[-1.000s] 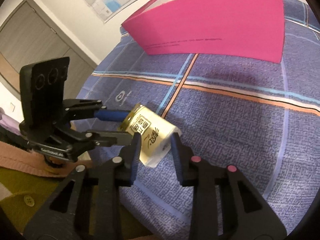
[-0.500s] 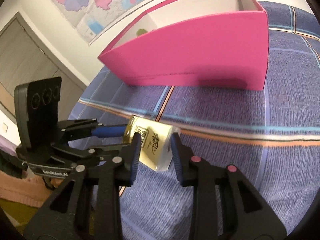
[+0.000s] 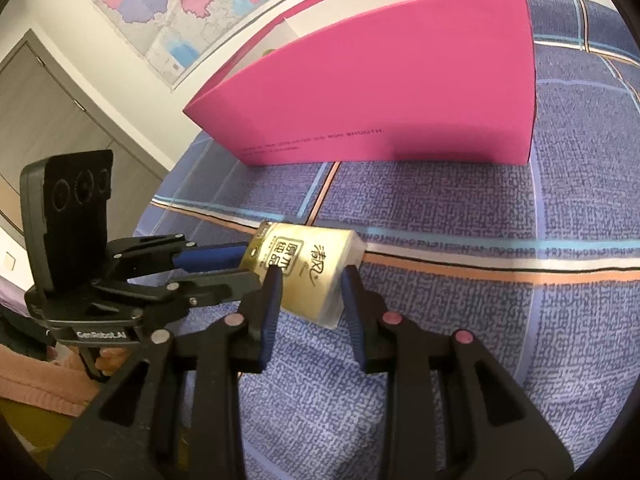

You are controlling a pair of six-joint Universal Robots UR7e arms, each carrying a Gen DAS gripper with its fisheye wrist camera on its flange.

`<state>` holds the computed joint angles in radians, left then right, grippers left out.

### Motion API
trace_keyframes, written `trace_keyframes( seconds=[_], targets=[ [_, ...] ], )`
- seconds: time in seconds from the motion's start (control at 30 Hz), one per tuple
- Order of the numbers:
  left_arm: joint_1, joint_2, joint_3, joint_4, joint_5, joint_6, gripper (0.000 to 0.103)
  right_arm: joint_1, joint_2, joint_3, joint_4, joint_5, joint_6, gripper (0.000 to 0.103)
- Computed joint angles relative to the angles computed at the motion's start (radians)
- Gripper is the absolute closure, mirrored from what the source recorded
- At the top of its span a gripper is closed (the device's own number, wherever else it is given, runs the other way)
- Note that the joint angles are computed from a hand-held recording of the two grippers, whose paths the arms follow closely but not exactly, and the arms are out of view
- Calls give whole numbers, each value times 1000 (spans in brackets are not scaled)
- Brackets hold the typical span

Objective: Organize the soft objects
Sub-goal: 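Lift the gold tissue packet and carry it over the pink box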

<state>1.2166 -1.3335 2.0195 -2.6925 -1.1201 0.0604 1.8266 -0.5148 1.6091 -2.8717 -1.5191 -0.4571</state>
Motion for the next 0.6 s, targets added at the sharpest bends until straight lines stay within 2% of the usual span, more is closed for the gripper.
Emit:
trace_keyframes(
  seconds=[0.6],
  targets=[
    [-33,-17,1,-47,23,33,69,21,-30,32,-69,2,-36,69]
  ],
)
